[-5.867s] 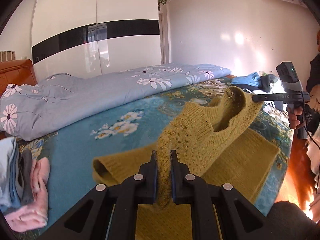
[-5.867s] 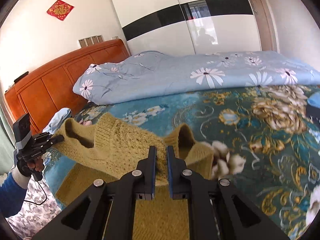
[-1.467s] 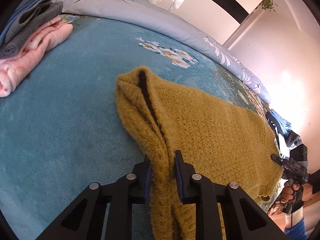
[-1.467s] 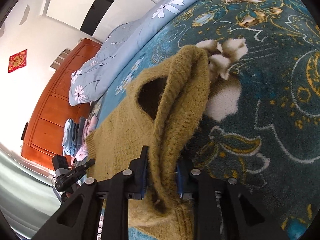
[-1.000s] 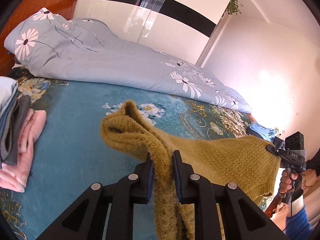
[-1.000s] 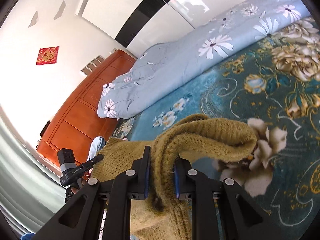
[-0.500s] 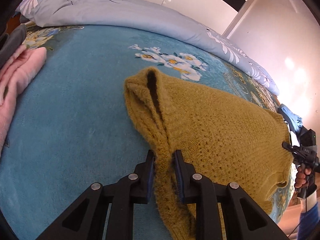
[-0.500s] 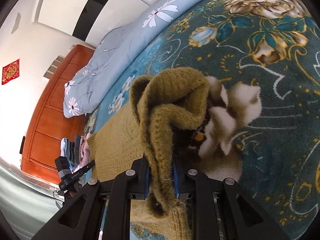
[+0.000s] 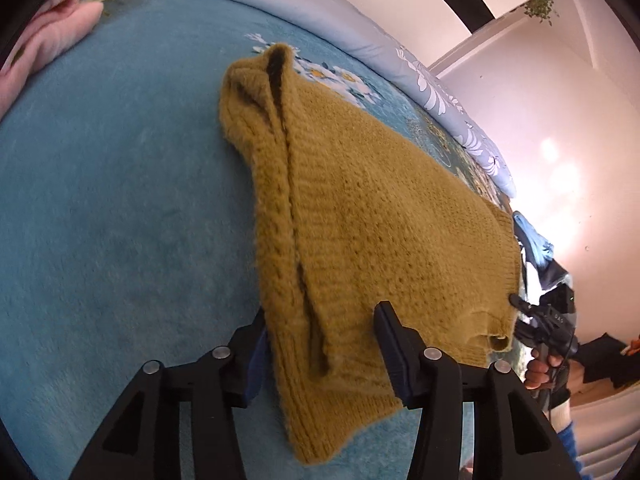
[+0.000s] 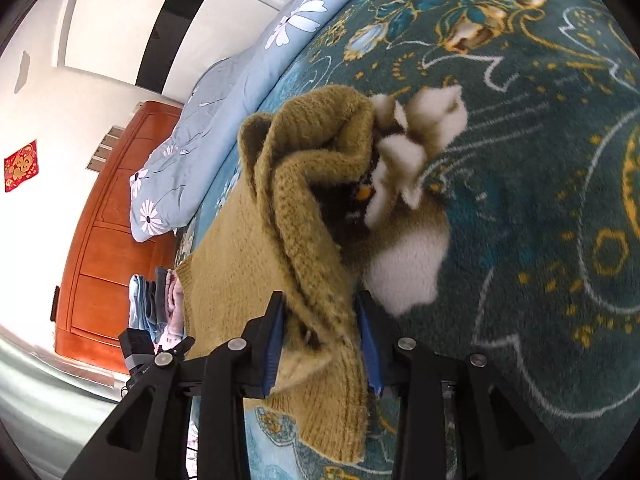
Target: Fold clothes
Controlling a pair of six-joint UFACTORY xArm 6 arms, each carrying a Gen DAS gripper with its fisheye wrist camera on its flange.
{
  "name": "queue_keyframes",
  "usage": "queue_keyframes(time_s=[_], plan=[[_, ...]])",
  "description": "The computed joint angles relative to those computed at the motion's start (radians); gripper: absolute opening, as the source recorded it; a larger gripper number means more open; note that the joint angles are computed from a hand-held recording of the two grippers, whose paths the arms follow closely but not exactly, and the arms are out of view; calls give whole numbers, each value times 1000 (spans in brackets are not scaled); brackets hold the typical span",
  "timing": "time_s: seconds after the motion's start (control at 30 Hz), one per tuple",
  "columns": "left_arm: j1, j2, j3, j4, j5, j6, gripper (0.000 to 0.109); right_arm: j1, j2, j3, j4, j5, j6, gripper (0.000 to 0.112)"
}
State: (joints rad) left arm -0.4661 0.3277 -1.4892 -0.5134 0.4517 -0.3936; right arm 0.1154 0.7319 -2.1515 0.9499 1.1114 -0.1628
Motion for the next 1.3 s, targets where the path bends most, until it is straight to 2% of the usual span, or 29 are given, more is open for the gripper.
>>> queue_keyframes(time_s=[0.07, 0.2, 0.27, 0.3, 0.33, 0.47, 0.57, 0.63, 0.7, 0.8, 0.9, 1.03, 1.17, 1.23, 1.3], plan=[[-12, -14, 20, -52, -14, 12, 53, 0, -54, 90, 38, -18, -31, 37], [-26, -20, 28, 56, -29, -119, 50, 13, -120, 201, 89, -59, -60, 39], [-27, -23, 30, 131, -29, -203, 30, 22, -143, 233, 108, -85, -72, 39], [-29, -33, 42, 151, -41, -226, 23, 27, -154, 248, 117, -97, -78, 30], [-32, -49, 60, 152, -61, -229, 21, 29, -164, 259, 130, -102, -87, 18], [-39, -128, 126, 188, -122, -237, 21, 31, -216, 296, 163, -88, -144, 16], [-36, -151, 136, 318, -69, -306, 21, 33, -261, 340, 147, -81, -173, 16], [-37, -145, 144, 342, -35, -319, 21, 38, -265, 368, 95, -85, -141, 16], [-38, -137, 163, 354, -26, -345, 21, 38, -265, 406, 91, -98, -114, 16], [-37, -144, 207, 314, -76, -317, 22, 32, -272, 456, 160, -116, -132, 16], [-35, -148, 210, 295, -76, -292, 25, 39, -277, 453, 130, -128, -137, 16], [-29, -183, 206, 459, -10, -394, 36, 43, -274, 447, 120, -128, -141, 16], [-17, -233, 178, 794, 136, -653, 36, 37, -271, 451, 137, -122, -160, 16], [-16, -236, 163, 823, 102, -688, 36, 39, -269, 446, 128, -122, -162, 16], [-32, -179, 89, 772, 45, -626, 36, 45, -268, 437, 103, -128, -153, 16]])
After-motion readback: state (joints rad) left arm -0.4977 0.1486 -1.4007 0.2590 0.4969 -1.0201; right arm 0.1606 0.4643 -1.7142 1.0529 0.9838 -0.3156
